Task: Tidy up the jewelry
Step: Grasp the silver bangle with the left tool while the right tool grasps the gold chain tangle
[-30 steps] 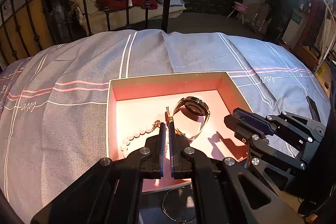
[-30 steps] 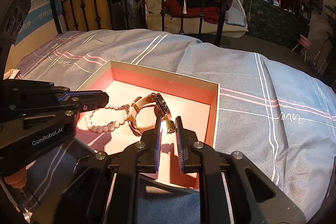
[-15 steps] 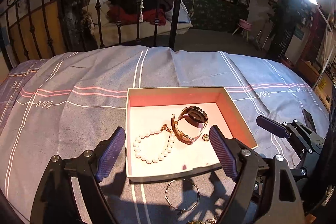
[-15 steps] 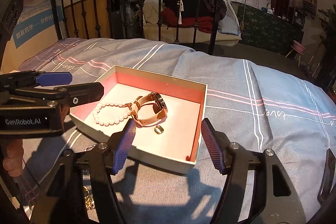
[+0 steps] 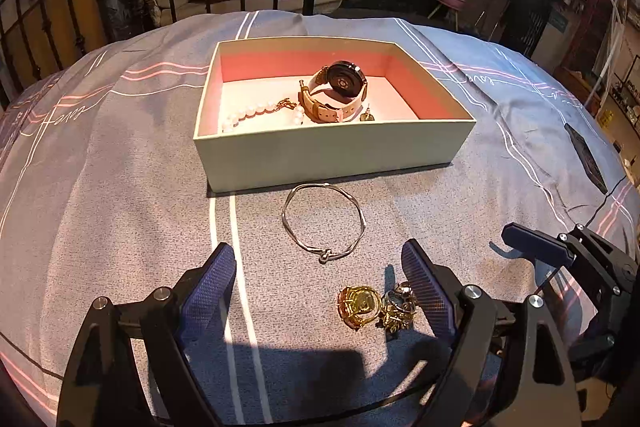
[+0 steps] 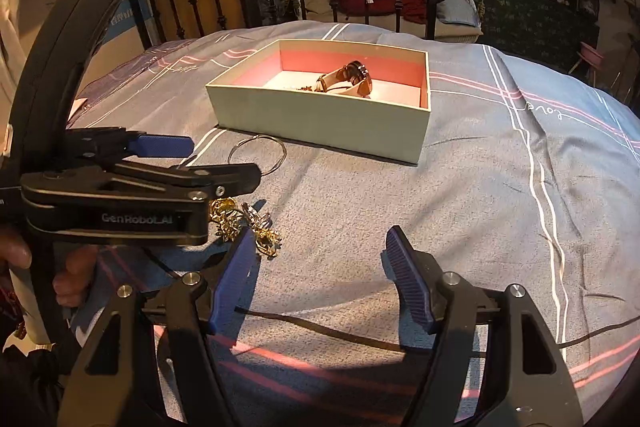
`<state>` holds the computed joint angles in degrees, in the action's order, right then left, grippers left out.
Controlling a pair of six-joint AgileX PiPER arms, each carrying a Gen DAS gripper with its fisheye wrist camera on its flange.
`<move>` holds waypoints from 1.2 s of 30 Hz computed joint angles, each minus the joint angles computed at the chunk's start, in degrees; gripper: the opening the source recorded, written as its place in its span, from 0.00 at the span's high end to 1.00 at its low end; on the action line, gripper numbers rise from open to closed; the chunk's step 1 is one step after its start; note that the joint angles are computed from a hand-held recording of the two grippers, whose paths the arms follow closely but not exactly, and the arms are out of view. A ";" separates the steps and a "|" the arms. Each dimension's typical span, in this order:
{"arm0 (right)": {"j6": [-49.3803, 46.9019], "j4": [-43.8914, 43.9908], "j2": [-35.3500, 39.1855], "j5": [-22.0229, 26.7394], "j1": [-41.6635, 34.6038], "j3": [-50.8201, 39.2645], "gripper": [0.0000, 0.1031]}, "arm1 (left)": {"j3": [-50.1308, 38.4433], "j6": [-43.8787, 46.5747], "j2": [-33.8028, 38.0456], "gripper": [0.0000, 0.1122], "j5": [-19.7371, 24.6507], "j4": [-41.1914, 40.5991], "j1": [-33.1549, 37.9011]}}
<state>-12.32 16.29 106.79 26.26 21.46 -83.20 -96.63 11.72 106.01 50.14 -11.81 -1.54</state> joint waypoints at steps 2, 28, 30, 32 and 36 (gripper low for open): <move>-0.33 -0.05 0.24 0.15 0.25 -0.23 0.34 | -2.02 -1.01 1.55 0.26 0.94 0.92 -0.45; -14.50 9.38 4.92 6.94 0.37 -6.63 0.75 | -5.55 -1.18 4.21 0.55 3.44 2.23 1.04; -14.80 9.11 4.90 7.12 0.53 -6.75 0.82 | -5.01 -1.27 3.68 0.55 3.41 2.12 1.33; -14.87 8.47 4.49 6.79 0.84 -6.30 0.83 | -4.22 -0.95 2.94 0.55 3.15 1.64 1.50; -14.64 8.41 3.44 6.08 0.82 -5.08 0.83 | -3.67 -1.00 1.93 0.55 2.96 1.31 1.58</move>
